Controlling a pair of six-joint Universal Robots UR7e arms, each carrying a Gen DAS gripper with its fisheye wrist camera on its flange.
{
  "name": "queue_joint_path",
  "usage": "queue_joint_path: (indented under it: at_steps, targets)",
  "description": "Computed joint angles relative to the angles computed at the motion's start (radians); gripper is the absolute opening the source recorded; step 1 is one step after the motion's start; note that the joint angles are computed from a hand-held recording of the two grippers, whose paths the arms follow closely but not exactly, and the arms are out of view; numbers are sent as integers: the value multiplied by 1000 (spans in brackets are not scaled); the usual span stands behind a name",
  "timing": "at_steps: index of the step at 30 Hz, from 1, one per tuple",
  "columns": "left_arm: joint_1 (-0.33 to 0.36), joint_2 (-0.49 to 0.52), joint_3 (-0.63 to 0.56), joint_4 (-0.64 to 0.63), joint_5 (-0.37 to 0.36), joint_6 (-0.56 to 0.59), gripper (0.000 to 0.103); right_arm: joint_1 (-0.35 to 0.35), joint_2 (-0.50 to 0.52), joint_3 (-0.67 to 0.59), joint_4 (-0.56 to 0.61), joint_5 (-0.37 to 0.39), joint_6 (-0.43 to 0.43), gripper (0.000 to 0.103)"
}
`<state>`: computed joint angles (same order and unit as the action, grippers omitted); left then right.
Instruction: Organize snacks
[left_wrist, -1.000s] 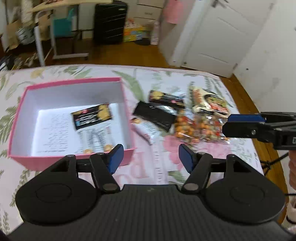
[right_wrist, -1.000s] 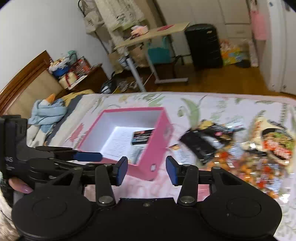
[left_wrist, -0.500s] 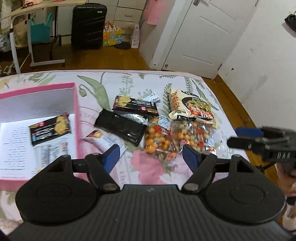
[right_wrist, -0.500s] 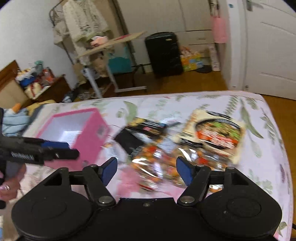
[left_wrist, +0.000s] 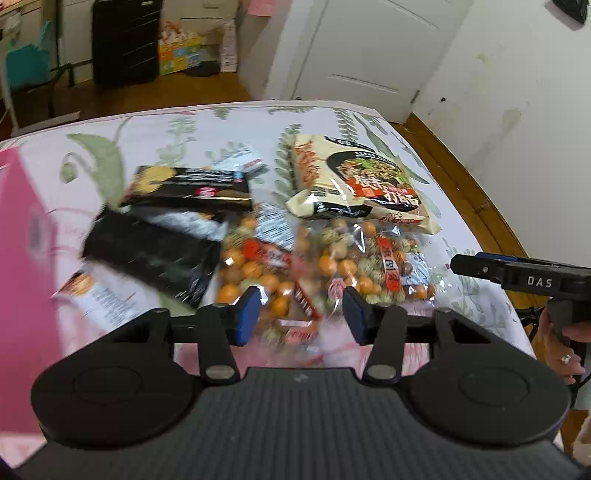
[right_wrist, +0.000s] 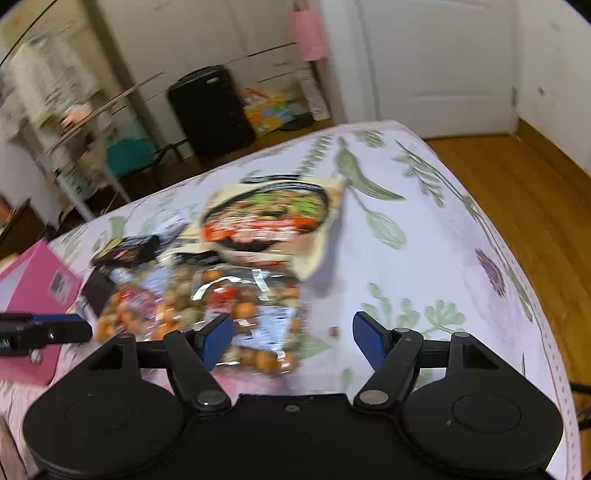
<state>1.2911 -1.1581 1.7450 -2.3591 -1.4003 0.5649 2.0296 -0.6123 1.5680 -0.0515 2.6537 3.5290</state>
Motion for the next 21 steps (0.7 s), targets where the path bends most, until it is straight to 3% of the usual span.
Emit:
queue_joint_path:
  at_steps: [3, 8, 10, 14, 16, 18, 21]
  targets:
    - [2, 42, -4, -31, -19, 15, 37, -46, -45, 77, -64, -77, 49, 76]
    - [-5, 91, -16, -32, -8, 0, 36, -107, -110, 200, -222, -208, 77, 78]
    - [-3, 101, -38, 22, -31, -2, 36, -119, -132, 228, -250, -250, 77, 73]
    - [6, 121, -88, 119, -67, -75, 36, -140, -156, 241, -223, -336, 84, 49]
    - [9, 132, -102, 127, -76, -102, 36, -142, -157, 235, -199, -353, 85, 46]
    - [10, 145, -113, 136, -80, -117, 36, -154, -165, 232, -175, -400, 70, 32]
    - [7, 160, -119, 144, -68, -133, 37, -157, -146, 193, -112, -402, 56, 33]
